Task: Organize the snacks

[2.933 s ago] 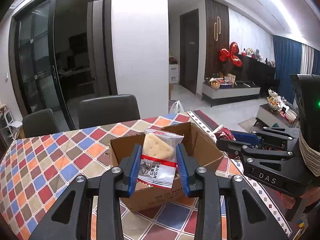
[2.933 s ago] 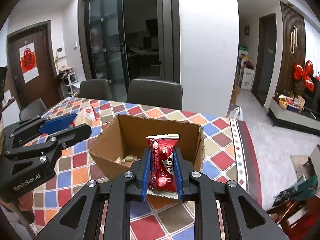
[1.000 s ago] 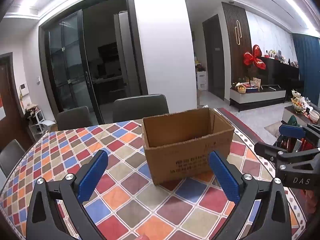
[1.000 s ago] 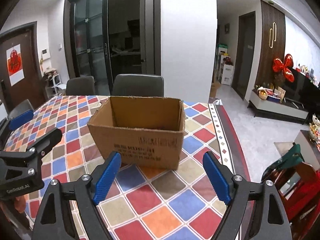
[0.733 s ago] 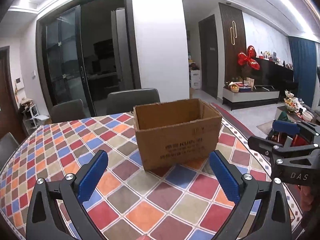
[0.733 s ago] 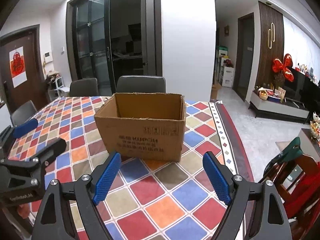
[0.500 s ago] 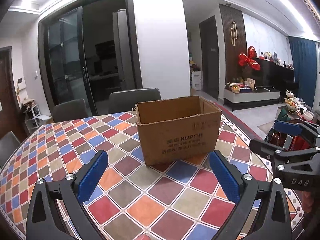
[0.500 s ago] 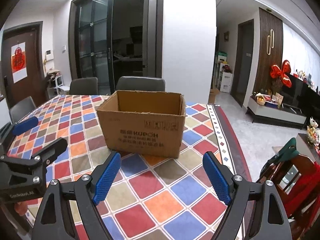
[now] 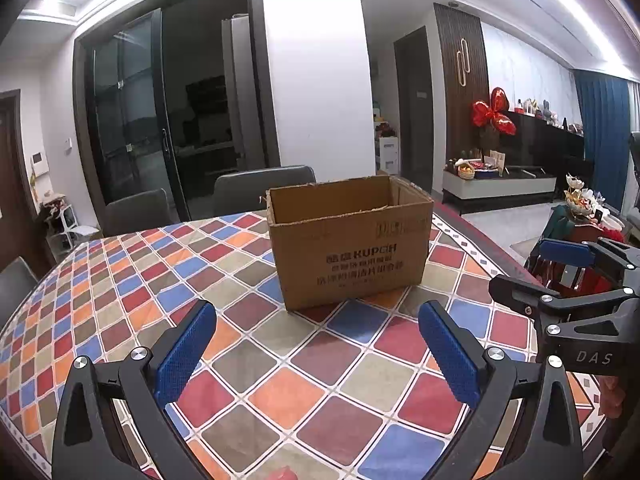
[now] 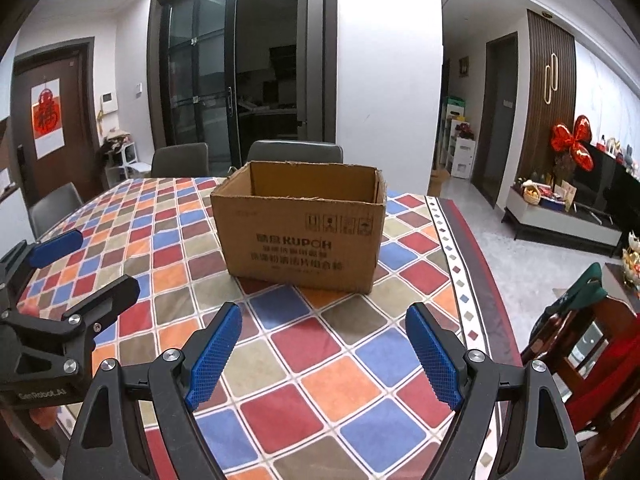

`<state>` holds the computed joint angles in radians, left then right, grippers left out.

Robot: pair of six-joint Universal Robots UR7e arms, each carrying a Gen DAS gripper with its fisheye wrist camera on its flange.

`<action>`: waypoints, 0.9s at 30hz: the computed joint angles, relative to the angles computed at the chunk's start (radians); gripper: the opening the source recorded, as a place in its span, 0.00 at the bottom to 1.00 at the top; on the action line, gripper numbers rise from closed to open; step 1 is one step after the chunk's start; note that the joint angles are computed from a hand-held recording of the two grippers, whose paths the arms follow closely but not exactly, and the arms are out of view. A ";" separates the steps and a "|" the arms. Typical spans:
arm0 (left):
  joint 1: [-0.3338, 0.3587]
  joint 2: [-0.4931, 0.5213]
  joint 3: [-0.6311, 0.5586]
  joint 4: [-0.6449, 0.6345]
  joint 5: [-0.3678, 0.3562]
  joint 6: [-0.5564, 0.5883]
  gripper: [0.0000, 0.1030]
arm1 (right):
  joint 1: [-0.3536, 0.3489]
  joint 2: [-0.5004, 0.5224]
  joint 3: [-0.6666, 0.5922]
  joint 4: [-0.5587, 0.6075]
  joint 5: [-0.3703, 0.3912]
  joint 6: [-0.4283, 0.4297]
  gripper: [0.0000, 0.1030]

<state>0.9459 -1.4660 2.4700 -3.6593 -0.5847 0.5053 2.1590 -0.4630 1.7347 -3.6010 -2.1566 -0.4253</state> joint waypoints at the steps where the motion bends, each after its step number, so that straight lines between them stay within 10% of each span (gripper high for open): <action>1: 0.001 0.000 0.001 -0.001 -0.001 -0.002 1.00 | 0.000 0.000 0.002 -0.001 0.000 -0.001 0.82; 27: 0.007 0.003 0.003 0.017 -0.004 -0.021 1.00 | -0.010 -0.003 0.024 0.016 0.009 0.026 0.82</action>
